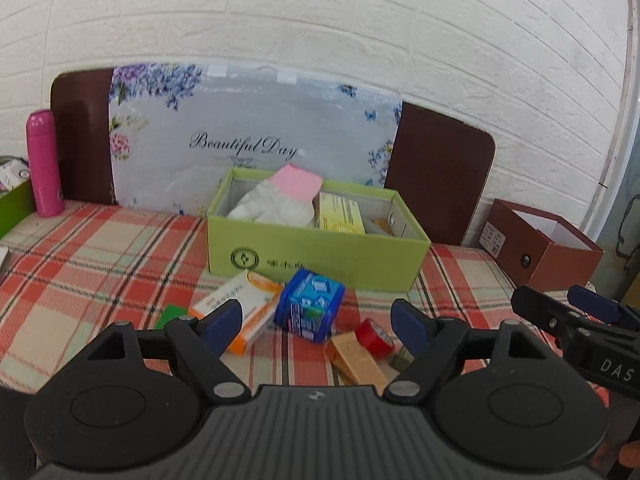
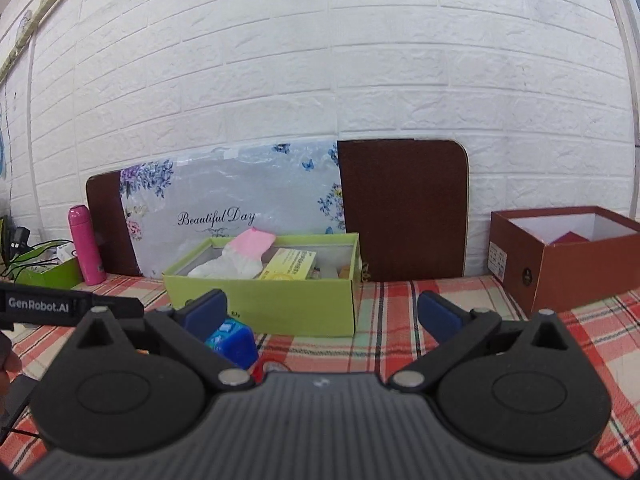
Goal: Organize objects
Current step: 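Move both open tools back toward the remaining items, then grasp the small tan box with the left tool while the right tool grasps the toothpick bag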
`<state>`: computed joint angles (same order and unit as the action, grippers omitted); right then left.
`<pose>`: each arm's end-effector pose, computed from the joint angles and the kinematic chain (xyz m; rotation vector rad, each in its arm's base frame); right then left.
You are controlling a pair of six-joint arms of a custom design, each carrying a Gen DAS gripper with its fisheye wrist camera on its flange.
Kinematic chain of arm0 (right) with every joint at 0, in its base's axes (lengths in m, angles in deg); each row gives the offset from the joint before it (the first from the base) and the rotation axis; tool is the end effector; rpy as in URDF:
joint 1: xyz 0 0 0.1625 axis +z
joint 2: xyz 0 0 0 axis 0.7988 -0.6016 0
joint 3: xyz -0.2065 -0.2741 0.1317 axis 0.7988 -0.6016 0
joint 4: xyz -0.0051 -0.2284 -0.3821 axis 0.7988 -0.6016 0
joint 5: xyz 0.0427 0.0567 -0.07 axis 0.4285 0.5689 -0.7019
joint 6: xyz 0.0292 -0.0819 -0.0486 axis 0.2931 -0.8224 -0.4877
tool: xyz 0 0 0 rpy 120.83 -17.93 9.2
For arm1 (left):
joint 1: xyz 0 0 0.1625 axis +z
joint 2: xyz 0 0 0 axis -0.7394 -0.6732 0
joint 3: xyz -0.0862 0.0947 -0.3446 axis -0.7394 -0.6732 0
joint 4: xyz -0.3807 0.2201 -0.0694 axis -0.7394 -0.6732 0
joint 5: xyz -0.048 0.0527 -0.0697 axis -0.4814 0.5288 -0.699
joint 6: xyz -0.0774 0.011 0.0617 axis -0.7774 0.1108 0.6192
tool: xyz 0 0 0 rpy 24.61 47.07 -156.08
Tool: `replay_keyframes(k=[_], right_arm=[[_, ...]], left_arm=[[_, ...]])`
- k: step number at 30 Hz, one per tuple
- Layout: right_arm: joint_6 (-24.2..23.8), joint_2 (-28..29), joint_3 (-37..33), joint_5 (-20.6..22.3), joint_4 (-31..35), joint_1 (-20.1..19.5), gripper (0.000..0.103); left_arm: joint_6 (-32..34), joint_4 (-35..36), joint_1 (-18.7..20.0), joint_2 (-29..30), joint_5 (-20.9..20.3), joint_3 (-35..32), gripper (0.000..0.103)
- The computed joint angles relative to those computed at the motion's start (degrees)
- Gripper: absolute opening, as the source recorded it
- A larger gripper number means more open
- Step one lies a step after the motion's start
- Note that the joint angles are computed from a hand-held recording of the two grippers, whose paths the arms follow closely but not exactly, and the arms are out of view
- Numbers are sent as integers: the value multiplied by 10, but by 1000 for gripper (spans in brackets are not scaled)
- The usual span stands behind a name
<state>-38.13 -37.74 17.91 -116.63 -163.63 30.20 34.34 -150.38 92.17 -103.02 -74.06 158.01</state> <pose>0.0858 -0.6472 0.1905 1.2355 -2.3930 1.2312 -0.2469 -0.5648 0.0441 -0.0469 1.9701 -1.4311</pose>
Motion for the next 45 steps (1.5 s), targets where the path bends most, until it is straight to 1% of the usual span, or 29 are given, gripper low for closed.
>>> replay_keyframes(k=[2,5,7,9,14,18,24,26,27,28,30,31,32,34,36,42,44,45], right_arm=[[-1,-6,13,-12,-1,-7,103],[-6,-13,32,-29,-1,-18,103],[-10,-15,43,-43,-3,-24,103],[-12,-15,52,-56,-7,-30,103],[-23,0,58,-92,-14,-40,103],[-18,15,48,-110,1,-40,102],[-18,43,20,-129,15,-30,93],[-15,50,11,-138,20,-27,88],[-12,53,7,-145,24,-25,82],[-9,56,3,-149,27,-25,72],[-8,57,1,-151,27,-26,58],[-11,57,2,-150,24,-27,49],[-11,55,3,-147,27,-28,48],[-6,50,4,-140,37,-30,40],[-5,46,5,-137,40,-31,36],[-5,38,10,-135,49,-33,36],[-5,35,12,-134,52,-33,35],[-4,33,13,-133,54,-33,34]], left_arm=[[-101,79,2,-19,-6,34,84],[-208,156,4,-37,-18,68,84],[-267,201,6,-49,-29,87,84],[-291,210,8,-52,-39,97,84],[-314,186,20,-51,-80,111,84],[-306,154,30,-44,-113,107,84],[-279,130,44,-28,-137,80,84],[-260,112,50,-20,-145,67,84],[-252,105,52,-15,-147,60,84],[-245,99,55,-11,-149,51,84],[-231,88,60,-1,-153,34,84],[-222,81,64,5,-155,23,84],[-214,76,66,10,-157,14,84],[-198,70,71,21,-159,-7,84],[-179,66,76,32,-160,-28,84],[-148,87,92,56,-167,-82,84],[-131,92,97,64,-171,-96,82],[-127,98,99,66,-172,-101,78]])
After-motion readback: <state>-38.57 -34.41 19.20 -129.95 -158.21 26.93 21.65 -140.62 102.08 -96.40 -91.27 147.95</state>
